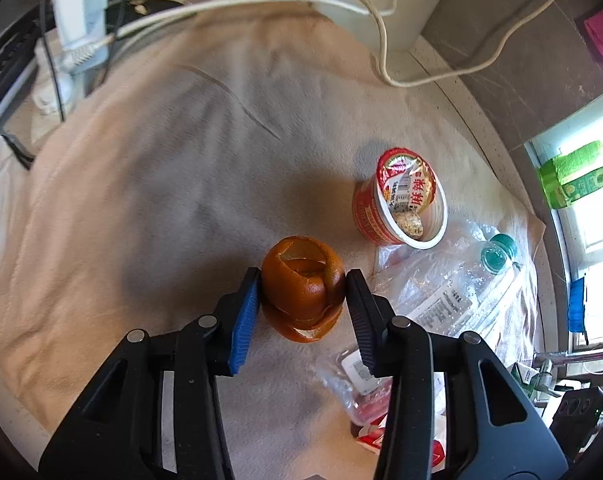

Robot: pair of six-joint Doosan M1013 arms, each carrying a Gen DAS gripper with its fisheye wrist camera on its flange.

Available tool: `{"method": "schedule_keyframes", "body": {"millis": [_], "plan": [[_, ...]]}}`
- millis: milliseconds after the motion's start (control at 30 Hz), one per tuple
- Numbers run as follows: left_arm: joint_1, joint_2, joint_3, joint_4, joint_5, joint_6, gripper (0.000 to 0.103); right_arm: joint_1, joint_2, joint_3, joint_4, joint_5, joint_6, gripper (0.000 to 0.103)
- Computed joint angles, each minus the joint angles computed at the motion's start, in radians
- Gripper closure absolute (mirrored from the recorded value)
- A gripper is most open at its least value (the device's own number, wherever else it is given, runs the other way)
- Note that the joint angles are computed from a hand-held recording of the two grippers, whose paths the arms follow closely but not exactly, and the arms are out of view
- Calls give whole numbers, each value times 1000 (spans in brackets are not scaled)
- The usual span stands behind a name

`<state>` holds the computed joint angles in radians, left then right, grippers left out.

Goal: Collect trash
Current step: 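Close the left gripper on the orange peel while the right gripper grasps the milk carton, then lift the orange peel and milk carton with both grippers toward the blue wastebasket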

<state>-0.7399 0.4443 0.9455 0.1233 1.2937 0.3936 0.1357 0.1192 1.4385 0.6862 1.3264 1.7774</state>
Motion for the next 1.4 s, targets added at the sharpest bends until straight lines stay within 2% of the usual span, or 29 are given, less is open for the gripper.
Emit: {"method": "schedule_keyframes", "body": {"millis": [100, 200, 433, 700, 867, 1233, 1400], "plan": [[-12, -23, 17, 42, 10, -28, 60, -5, 0, -6, 0, 5, -34, 45], [-30, -45, 30, 90, 30, -58, 60, -5, 3, -12, -4, 7, -65, 45], [-69, -115, 101, 147, 22, -101, 60, -5, -7, -16, -8, -10, -100, 46], [-125, -215, 217, 170, -32, -141, 60, 3, -67, -3, -19, -28, -128, 46], [-165, -260, 273, 171, -22, -131, 60, 31, -113, 10, 0, -9, -161, 46], [-255, -323, 376, 161, -23, -120, 60, 146, -195, 50, -67, 23, -206, 46], [-278, -343, 434, 107, -49, -116, 60, 206, -222, 92, -99, 44, -212, 46]]}}
